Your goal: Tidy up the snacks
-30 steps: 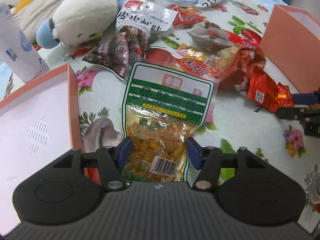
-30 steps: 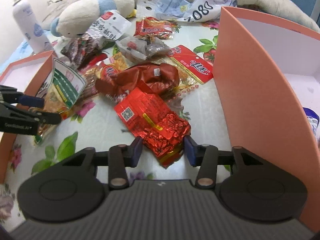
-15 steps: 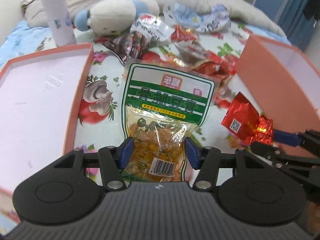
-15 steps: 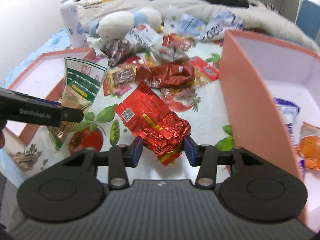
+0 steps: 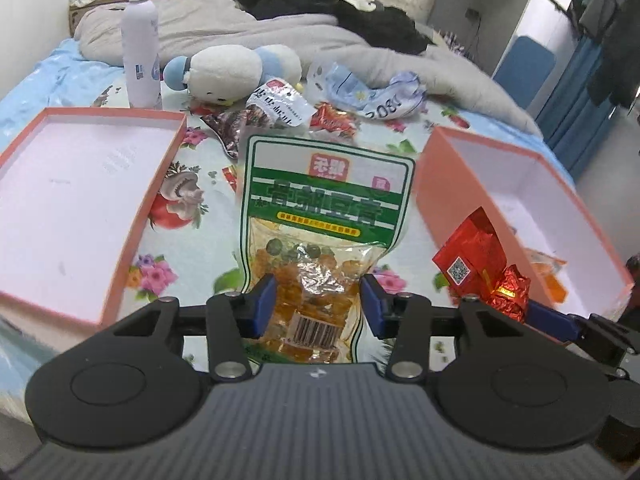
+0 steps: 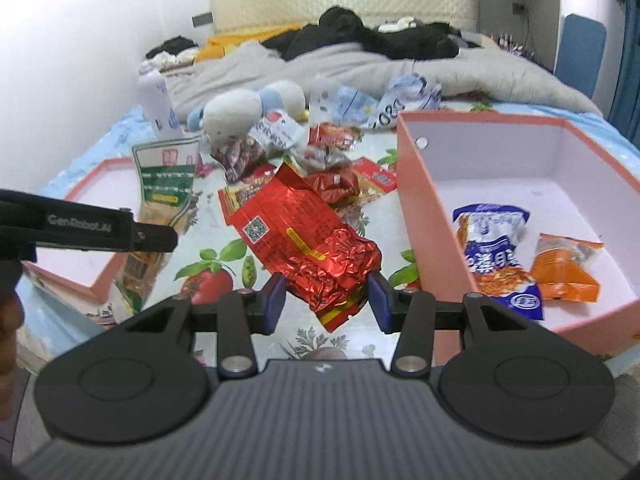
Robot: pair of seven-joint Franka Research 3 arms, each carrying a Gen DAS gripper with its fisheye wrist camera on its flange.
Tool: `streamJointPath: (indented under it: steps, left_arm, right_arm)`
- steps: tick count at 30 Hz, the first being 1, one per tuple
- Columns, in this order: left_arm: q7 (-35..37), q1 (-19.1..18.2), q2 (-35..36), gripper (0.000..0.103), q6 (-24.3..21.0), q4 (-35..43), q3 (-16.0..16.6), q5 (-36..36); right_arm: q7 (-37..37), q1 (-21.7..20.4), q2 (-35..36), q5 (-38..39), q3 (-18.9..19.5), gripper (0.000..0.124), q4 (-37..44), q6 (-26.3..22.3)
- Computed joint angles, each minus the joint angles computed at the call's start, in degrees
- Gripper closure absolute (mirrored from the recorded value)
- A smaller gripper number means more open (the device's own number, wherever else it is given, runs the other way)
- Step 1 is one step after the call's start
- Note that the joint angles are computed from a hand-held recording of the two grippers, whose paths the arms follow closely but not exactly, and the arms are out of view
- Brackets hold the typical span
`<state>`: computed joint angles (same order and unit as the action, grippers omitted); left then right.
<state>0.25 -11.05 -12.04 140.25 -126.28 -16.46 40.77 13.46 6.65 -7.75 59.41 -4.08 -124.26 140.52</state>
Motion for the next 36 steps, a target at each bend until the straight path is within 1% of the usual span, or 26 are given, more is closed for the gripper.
streamJointPath:
  steps: [4,9,12,20,26,30,32,33,36]
  left_arm:
    - [-1.9,-0.9,-0.8,0.055,-1.3,0.3,-1.4,0.9]
    - [-4.0,-1.9,-1.4,0.057,-3.2,1.4,-2.8,2.5]
    - [-5.0,-2.5,-1.2,0.057,-3.5,2.3,-3.3,3.6]
    - [-7.2,-4.2,1.2,0.058,-2.0,5.9,-3.9,6.6]
    - [-6.5,-5.0,5.9,0.059,0.0,11.0,-2.8,9.2]
    - [-4.8,-5.8,10.7,0.060,1.3,16.4,-1.3,11.0]
    - [-3.2,-6.3,13.5,0.062,2.0,19.8,-0.4,11.6]
    - [-2.2,-6.6,15.0,0.068,2.5,21.7,0.2,11.7]
    - [2.2,-7.8,20.2,0.068,3.0,28.6,2.0,11.3]
  right_arm:
    - [-1.4,-0.4,-1.7,1.4,-0.8,0.076,-1.0,-0.6]
    - [-3.0,-1.1,-4.6,2.8,-2.4,0.076,-2.5,-1.3]
    - [-3.6,-1.6,-5.6,3.2,-3.3,0.076,-3.0,-1.7]
    - [-2.0,-3.4,-6.4,2.2,-4.8,0.076,-3.1,-1.5]
    - [-1.4,-4.2,-3.6,3.2,-4.9,0.076,-0.6,0.1]
    - [-2.1,-4.9,0.1,5.4,-4.6,0.076,3.2,1.4]
    - [-2.0,-5.4,2.3,6.5,-4.1,0.076,5.7,1.8]
    - [-2.1,-5.6,3.6,7.0,-3.8,0.076,7.2,2.3]
    - [-2.8,-6.6,7.9,8.7,-2.7,0.076,12.2,3.7]
